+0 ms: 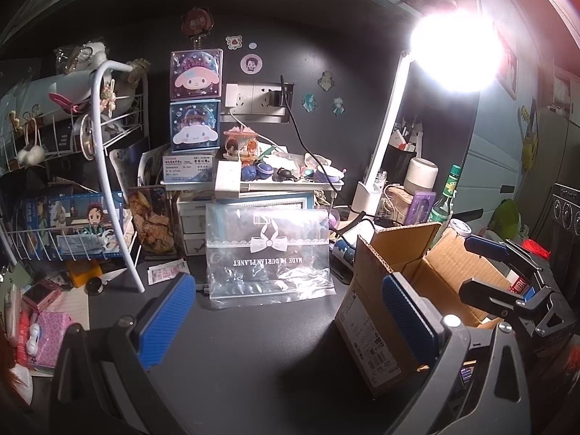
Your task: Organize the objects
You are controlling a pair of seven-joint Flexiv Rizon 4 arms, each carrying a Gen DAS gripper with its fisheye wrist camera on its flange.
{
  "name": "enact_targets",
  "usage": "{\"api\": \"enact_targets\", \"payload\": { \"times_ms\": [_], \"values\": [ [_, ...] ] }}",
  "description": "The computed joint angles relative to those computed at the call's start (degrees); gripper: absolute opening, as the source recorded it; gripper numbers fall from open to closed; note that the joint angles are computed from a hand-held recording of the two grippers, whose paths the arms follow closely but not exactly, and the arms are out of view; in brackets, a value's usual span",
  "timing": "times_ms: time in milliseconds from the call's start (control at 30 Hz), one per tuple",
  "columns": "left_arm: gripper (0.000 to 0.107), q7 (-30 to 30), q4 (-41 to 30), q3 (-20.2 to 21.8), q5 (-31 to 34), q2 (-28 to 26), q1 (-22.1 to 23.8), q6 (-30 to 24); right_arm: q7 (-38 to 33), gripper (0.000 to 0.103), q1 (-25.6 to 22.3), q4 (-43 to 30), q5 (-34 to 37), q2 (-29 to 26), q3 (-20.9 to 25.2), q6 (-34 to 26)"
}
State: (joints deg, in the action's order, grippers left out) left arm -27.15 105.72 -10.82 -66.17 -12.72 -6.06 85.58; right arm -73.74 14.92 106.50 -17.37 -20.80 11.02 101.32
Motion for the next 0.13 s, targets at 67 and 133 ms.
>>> {"api": "enact_targets", "payload": {
  "times_ms": [67,133],
  "values": [
    [0.102,0.16,-0.02,0.01,0.14,-0.07,0.0,-0.02,0.23,0.102,0.96,0.36,0.33,0.22,-1.09,0.23],
    [0.102,0.14,0.0,0.01,0.28,-0.1,-0.01,-0.03,0.29,0.102,0.91,0.39,0.43,0.21,-1.02,0.29]
  ]
}}
